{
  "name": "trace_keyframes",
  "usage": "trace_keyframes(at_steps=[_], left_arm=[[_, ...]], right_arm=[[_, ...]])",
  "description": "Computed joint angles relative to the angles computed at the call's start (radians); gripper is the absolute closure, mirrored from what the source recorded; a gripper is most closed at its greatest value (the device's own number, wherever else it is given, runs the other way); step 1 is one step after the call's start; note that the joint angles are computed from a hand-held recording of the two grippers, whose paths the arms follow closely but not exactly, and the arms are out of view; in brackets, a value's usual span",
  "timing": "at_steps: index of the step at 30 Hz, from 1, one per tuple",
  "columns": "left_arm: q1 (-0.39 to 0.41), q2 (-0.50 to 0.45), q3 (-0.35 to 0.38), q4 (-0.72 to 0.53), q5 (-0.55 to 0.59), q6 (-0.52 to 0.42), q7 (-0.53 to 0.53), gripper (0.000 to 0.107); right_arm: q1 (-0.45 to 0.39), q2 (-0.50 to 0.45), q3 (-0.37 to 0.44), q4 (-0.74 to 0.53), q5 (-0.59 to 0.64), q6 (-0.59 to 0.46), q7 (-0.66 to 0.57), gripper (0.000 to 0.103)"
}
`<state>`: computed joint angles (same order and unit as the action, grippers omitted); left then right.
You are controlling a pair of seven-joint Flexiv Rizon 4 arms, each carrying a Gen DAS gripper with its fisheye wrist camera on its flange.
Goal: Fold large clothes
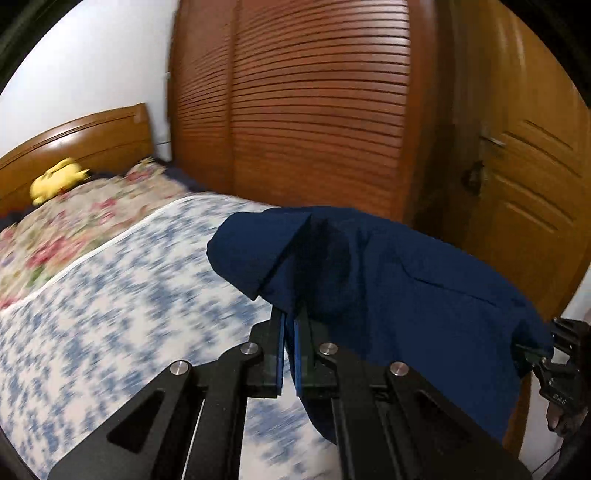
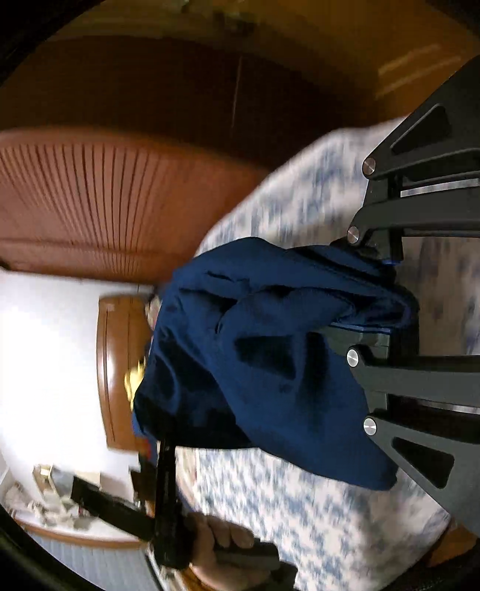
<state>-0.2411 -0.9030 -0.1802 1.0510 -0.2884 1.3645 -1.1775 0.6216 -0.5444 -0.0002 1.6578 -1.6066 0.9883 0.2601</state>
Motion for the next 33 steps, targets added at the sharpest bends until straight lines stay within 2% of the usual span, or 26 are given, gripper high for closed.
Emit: trace_keyframes(at_steps=[2, 7, 9, 11, 14, 16, 18, 19, 21, 22, 25, 27, 29, 31, 33], left_arm=[[-0.029, -0.060, -0.017, -0.110, -0.012, -0.052, -0.002, 0.102], [-0.119, -0.200, 0.028, -0.369, -0.002, -0.198, -0.047, 0.102], [-0.141, -0.241, 0.057, -0.439, 0.019, -0.223, -0.065, 0.102], [-0.146, -0.255, 0.057, -0.453, 0.024, -0.239, -0.085, 0.102], [-0.136, -0.204, 0.038, -0.350, 0.031, -0.218, -0.087, 0.102], [-0.128, -0.160, 0.030, -0.266, 0.046, -0.194, -0.062, 0.102], [-0.119, -0.114, 0.017, -0.182, 0.053, -0.171, -0.037, 0.097], [-0.106, -0.088, -0.005, -0.131, 0.051, -0.154, -0.009, 0.089], [-0.103, -0.062, -0.016, -0.073, 0.020, -0.124, 0.040, 0.082], [-0.083, -0.038, -0.046, -0.028, 0.039, -0.106, 0.048, 0.075], [-0.059, 0.007, -0.087, 0.071, 0.019, -0.051, 0.105, 0.071], [-0.031, 0.047, -0.122, 0.157, 0.002, -0.008, 0.143, 0.063], [0.002, 0.080, -0.162, 0.236, -0.018, 0.035, 0.179, 0.043], [0.027, 0.113, -0.192, 0.318, -0.033, 0.097, 0.196, 0.033], [0.059, 0.134, -0.231, 0.381, -0.040, 0.142, 0.218, 0.031]], right_arm=[[-0.007, 0.045, 0.002, 0.057, 0.027, -0.055, -0.014, 0.081], [-0.056, 0.126, 0.031, 0.175, 0.092, -0.155, 0.006, 0.081], [-0.083, 0.128, 0.042, 0.199, 0.126, -0.145, 0.006, 0.080], [-0.114, 0.120, 0.045, 0.218, 0.148, -0.101, 0.020, 0.077], [-0.107, 0.105, 0.036, 0.210, 0.201, -0.151, 0.025, 0.069], [-0.100, 0.116, 0.032, 0.213, 0.208, -0.182, 0.078, 0.058], [-0.089, 0.122, 0.026, 0.205, 0.172, -0.211, 0.132, 0.047], [-0.085, 0.121, 0.024, 0.197, 0.148, -0.218, 0.154, 0.044], [-0.082, 0.121, 0.030, 0.179, 0.115, -0.213, 0.155, 0.043], [-0.084, 0.123, 0.031, 0.184, 0.088, -0.204, 0.166, 0.043], [-0.101, 0.100, 0.033, 0.155, 0.026, -0.125, 0.175, 0.043], [-0.112, 0.075, 0.029, 0.137, -0.001, -0.074, 0.173, 0.043], [-0.129, 0.067, 0.030, 0.148, -0.017, -0.026, 0.183, 0.043], [-0.147, 0.036, 0.025, 0.131, -0.001, 0.030, 0.175, 0.043], [-0.145, 0.025, 0.015, 0.131, 0.015, 0.032, 0.192, 0.043]])
